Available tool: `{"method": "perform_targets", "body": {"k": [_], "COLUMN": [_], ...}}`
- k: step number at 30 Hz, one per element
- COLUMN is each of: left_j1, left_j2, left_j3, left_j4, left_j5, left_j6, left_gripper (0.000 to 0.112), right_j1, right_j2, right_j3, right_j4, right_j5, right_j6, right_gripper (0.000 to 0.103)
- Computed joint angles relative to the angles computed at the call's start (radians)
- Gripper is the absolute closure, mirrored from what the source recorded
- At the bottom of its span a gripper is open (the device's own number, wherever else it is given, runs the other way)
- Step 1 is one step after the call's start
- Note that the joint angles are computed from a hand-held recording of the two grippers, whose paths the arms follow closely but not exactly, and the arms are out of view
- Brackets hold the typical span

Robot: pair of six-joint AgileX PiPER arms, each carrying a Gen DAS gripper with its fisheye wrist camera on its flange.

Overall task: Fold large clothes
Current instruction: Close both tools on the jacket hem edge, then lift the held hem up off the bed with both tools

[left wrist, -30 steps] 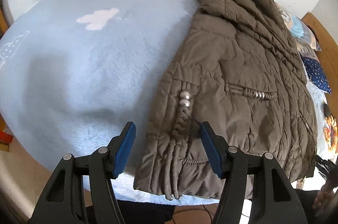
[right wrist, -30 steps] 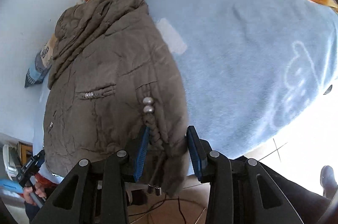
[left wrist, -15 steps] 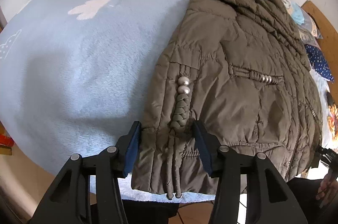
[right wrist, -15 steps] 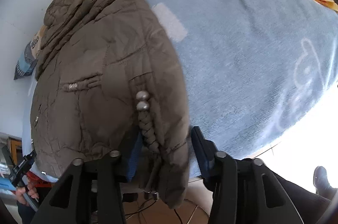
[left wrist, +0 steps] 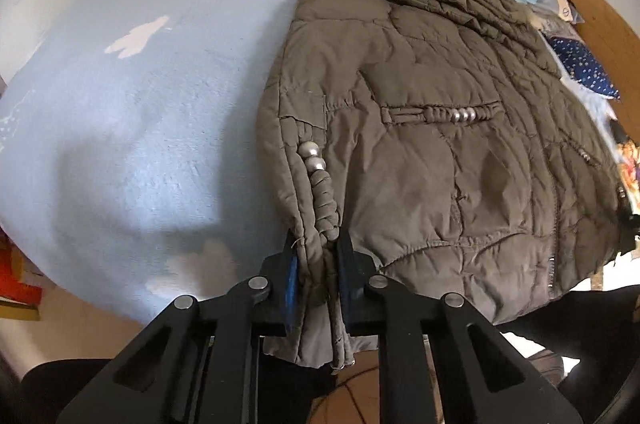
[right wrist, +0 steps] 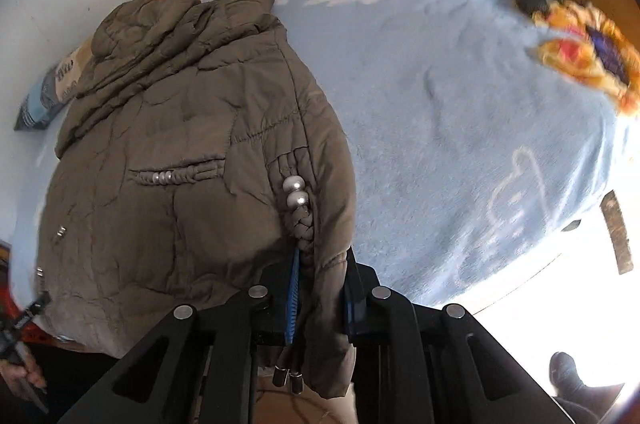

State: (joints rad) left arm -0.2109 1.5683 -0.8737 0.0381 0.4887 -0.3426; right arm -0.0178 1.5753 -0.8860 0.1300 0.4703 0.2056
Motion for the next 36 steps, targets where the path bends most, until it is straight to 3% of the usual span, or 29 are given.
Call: {"method": "perform_targets", "body": {"k": [2, 4, 6, 8, 13, 17, 20, 23, 24, 25, 26, 30, 36], "left_j1": [0.019, 0.041, 0.041, 0.053, 0.124, 0.196, 0.259, 0.269, 0.256, 0.243, 0.235, 0.157, 0.083], "left_j2": [0.04, 0.057, 0.053, 0.034, -0.005, -0.025, -0.021, -0.021, -0.021, -0.019, -0.013, -0.017, 0.003], "left_j3": [-0.038, -0.059, -0.072, -0.056, 0.007, 0.062, 0.096, 0.108, 0.109, 0.107, 0.102, 0.097, 0.092], "left_j4": [0.034, 0.02, 0.046, 0.043, -0.179, -0.374, -0.504, -0.535, -0.523, -0.51, -0.509, -0.375, -0.209], "left_j5": [0.032, 0.04, 0.057, 0.054, 0.074, 0.084, 0.093, 0.085, 0.079, 0.075, 0.074, 0.045, 0.008], "left_j6": [-0.053, -0.043, -0.074, -0.078, 0.076, 0.201, 0.301, 0.332, 0.329, 0.323, 0.33, 0.216, 0.058], "left_gripper": [0.078, 0.072, 0.051, 0.045, 0.045, 0.045, 0.045, 0.046, 0.052, 0.056, 0.068, 0.083, 0.082], "right_j1": [-0.018, -0.035, -0.076, -0.098, -0.146, -0.16, -0.156, -0.148, -0.151, -0.146, -0.14, -0.097, -0.08], "right_j2": [0.024, 0.037, 0.037, 0.035, 0.016, 0.019, 0.034, 0.049, 0.053, 0.06, 0.06, 0.046, 0.079], "right_j3": [-0.011, -0.02, -0.013, -0.006, 0.025, 0.034, 0.035, 0.032, 0.034, 0.031, 0.032, 0.039, 0.013], "right_j4": [0.069, 0.127, 0.243, 0.286, 0.391, 0.369, 0.371, 0.39, 0.41, 0.424, 0.418, 0.368, 0.311], "right_j5": [0.008, 0.014, 0.027, 0.043, 0.074, 0.099, 0.103, 0.101, 0.101, 0.106, 0.099, 0.06, 0.062], "right_j6": [-0.066, -0.116, -0.223, -0.256, -0.35, -0.329, -0.326, -0.337, -0.359, -0.375, -0.372, -0.344, -0.296], "right_gripper": [0.081, 0.075, 0.074, 0.067, 0.058, 0.05, 0.05, 0.053, 0.061, 0.075, 0.081, 0.086, 0.084]}}
